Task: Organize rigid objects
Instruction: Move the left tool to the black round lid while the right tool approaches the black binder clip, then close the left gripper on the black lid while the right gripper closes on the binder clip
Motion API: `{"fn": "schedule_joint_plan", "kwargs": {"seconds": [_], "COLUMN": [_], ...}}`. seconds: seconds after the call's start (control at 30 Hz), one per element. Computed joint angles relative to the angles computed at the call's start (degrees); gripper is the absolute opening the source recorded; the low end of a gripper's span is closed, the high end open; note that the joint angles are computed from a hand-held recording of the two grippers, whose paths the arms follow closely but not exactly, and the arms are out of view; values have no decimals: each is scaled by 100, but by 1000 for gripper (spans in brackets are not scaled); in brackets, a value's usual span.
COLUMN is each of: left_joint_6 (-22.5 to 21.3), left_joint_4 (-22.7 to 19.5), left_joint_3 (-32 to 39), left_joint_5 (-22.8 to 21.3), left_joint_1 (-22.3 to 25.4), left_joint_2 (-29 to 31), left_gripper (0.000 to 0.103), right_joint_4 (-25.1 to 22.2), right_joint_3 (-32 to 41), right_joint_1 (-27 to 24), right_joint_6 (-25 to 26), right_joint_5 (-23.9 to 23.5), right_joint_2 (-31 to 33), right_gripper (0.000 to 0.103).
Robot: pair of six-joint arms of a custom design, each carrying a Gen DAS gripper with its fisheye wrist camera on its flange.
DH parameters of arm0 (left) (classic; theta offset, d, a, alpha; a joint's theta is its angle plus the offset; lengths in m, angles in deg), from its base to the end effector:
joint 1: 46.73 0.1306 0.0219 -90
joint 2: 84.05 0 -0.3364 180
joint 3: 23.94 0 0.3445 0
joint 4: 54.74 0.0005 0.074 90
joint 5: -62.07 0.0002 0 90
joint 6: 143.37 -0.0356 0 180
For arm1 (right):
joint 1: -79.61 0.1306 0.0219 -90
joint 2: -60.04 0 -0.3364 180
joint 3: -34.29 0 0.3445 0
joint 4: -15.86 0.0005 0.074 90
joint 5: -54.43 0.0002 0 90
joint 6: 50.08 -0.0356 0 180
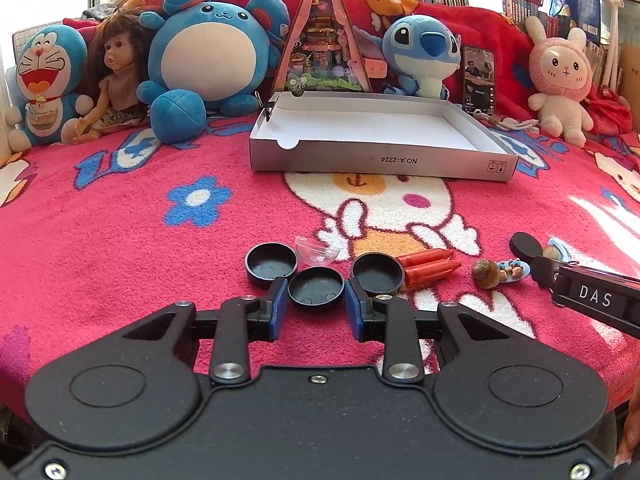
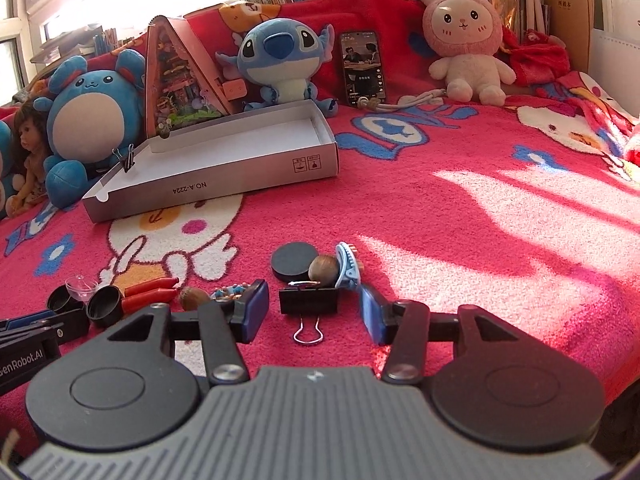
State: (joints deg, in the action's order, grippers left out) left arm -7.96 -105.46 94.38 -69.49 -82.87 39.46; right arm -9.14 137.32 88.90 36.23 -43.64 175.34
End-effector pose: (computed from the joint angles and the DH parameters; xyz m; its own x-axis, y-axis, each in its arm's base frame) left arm 0.5038 -0.3393 0.2965 -0.5699 -0.2436 -0.7847 -0.3773 0.9260 -0.0135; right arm 0.5807 0.0995 0.2952 -0.6138 -0.0358 -0.7887 -0.2311 0.9634 0.1361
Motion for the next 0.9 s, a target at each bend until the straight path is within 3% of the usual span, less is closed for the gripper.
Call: {"fn": "schedule_joint_plan", "kwargs": {"seconds": [0.27,0.43,0.47,0.63,0.9], "left_joint_6": [-32,-84,-73,-107,-197], "left_joint_4": [92,167,162,158,288], "left_joint_3": [-16,-6,3,31,-48], "left_joint_5": [-37,-68,-61,-62,-93], "left_joint_1": [56,74,77,55,-36], "left_joint_2": [57,104,113,104,-98], "left_gripper": [36,36,31,30,30], "right_joint_4": [17,7,11,-65,-2], "right_joint_3": [-15,-14,-13,46,-124], "right_joint_1": [-2,3,10,20,30], "right_joint_6": [42,138,174,315,485], "right_joint_5": [33,14,35,1,-84], "right_joint_2": [-6,-10,-3,21,-147], "right_gripper": [64,55,53,36,36]}}
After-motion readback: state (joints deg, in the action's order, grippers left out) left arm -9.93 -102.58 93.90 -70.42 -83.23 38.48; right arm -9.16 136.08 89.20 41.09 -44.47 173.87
